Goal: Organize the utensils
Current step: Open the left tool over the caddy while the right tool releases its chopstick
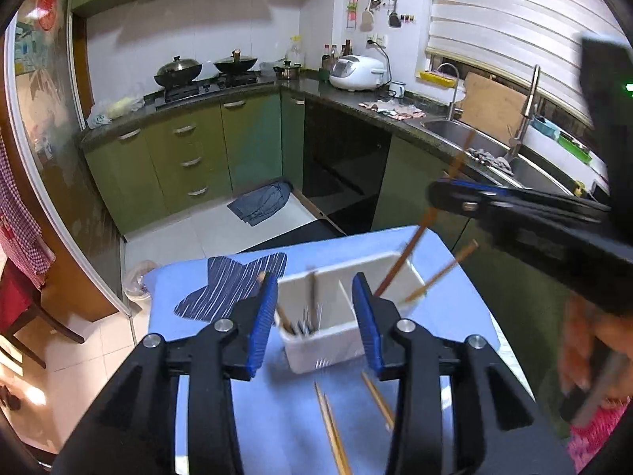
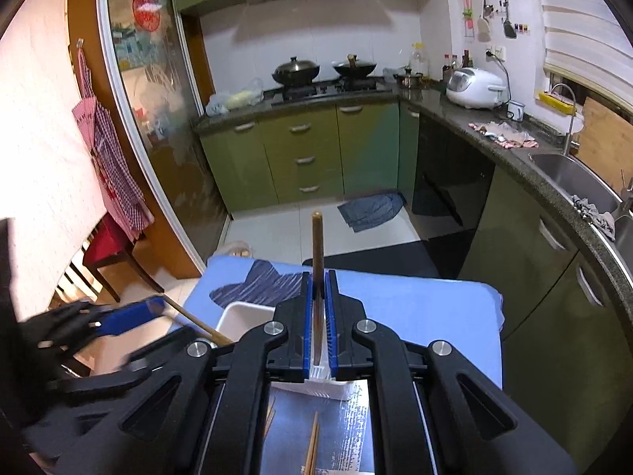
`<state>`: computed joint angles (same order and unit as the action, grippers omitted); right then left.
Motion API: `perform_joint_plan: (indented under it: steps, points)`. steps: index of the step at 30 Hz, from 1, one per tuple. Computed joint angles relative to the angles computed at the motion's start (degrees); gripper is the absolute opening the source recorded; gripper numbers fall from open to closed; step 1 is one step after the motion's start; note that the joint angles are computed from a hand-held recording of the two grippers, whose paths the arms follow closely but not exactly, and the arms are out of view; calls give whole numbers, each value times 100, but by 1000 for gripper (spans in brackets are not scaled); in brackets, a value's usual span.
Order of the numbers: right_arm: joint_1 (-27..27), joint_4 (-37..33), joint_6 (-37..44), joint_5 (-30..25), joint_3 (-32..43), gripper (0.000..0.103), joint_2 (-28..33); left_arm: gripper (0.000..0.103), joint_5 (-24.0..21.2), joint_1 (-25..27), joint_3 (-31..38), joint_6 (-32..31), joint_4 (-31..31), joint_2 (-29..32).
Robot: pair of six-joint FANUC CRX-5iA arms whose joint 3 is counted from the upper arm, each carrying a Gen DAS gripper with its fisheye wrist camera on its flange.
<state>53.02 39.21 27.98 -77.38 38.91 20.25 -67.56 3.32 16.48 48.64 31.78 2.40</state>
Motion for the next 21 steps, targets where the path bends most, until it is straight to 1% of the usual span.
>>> perform_joint_plan:
  steps: [3, 4, 5, 7, 10, 13, 17, 20, 21]
  points:
    - [-13, -9, -72, 77, -214, 7, -44, 38, -319, 225, -239, -182, 74, -227]
    - [-19, -28, -65, 86, -234, 7, -39, 41, -399, 292, -333, -254, 65, -303]
    - [-13, -27, -78, 100, -276, 7, -46, 45, -481, 372, -464, -339, 56, -395]
    - [4, -32, -86, 114, -344, 7, -63, 49, -585, 487, -675, -442, 41, -521]
    - [99, 108, -159, 109, -476, 7, -143, 49, -776, 572, -929, -546, -67, -642]
    - [258, 321, -254, 158, -659, 9, -309, 49, -879, 514, -1064, -547, -302, -637]
    - [544, 561, -498, 216, -1136, 10, -708, 49, -985, 277, -1129, -280, -742, -473]
    - [850, 733, -802, 186, -1720, 18, -1096, 48, -1158, 22, -1052, 37, -1148, -207]
    - [966, 754, -943, 166, -1990, 19, -1255, 48, -1229, -61, -1018, 150, -1268, -118]
